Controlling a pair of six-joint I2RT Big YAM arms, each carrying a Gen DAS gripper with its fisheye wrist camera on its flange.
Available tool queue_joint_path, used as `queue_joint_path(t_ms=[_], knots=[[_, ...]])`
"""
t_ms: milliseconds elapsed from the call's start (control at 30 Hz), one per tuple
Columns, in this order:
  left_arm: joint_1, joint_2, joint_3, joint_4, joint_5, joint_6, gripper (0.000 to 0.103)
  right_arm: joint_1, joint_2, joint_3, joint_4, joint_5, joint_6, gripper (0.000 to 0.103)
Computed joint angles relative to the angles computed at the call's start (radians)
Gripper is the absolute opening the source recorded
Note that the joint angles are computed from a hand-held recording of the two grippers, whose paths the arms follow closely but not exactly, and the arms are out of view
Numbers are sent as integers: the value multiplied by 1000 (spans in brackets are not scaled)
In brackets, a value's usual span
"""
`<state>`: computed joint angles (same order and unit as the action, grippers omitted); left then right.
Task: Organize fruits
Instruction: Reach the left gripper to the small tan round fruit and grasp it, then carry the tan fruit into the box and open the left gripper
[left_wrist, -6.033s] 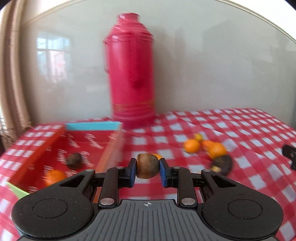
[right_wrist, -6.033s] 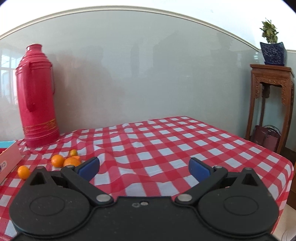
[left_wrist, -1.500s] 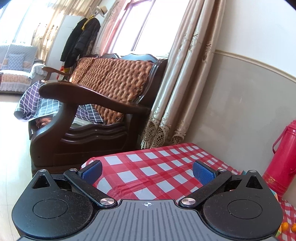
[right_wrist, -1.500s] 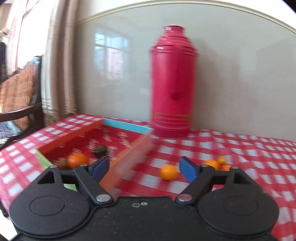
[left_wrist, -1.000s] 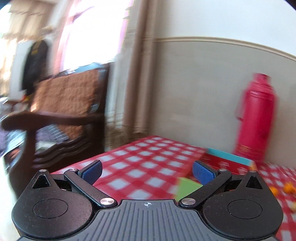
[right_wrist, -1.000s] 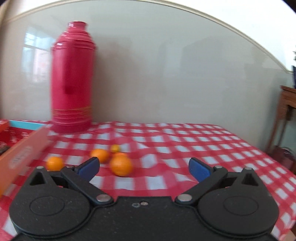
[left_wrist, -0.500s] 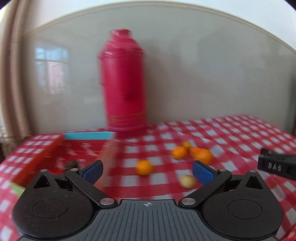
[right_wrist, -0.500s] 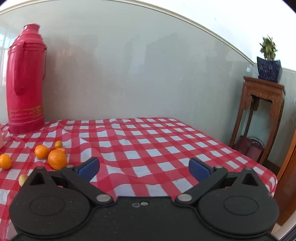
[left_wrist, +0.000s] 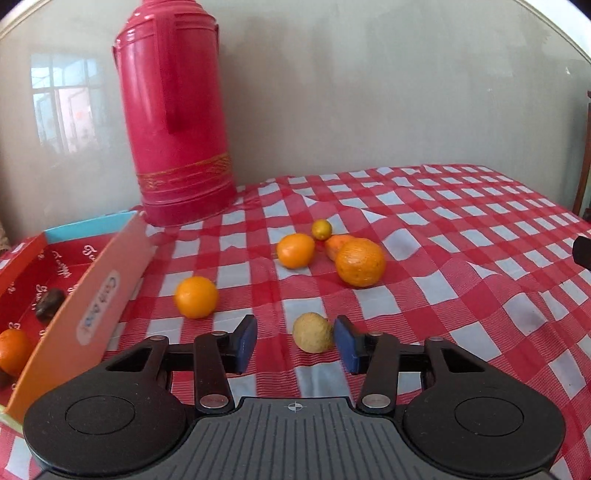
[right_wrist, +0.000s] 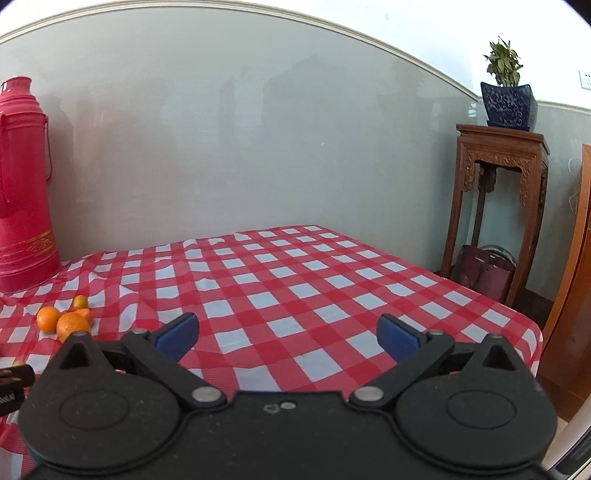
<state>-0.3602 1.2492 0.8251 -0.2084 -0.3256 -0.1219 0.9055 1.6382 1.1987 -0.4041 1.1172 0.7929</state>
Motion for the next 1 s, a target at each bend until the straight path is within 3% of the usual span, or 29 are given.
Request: queue_joint_path(t_ms=[100, 133, 167, 567, 800, 1000], knots=[[-5, 23, 9, -2, 10, -5, 41, -3, -7, -11, 17, -14, 5, 97], [-6, 30, 10, -1, 11, -7, 30, -3, -7, -10, 18, -17, 7, 97], [-5, 31, 7, 5, 13, -11, 29, -2, -6, -11, 22, -18, 4, 97], [26, -70, -51, 71, -49, -24, 28, 13, 14, 3, 87, -28, -72, 97], [145, -178, -106, 93, -163, -41, 29, 30, 36, 22, 110, -22, -120, 97], [298, -186, -106, 32, -195, -91, 29, 47, 57, 40, 148, -20, -181, 97]])
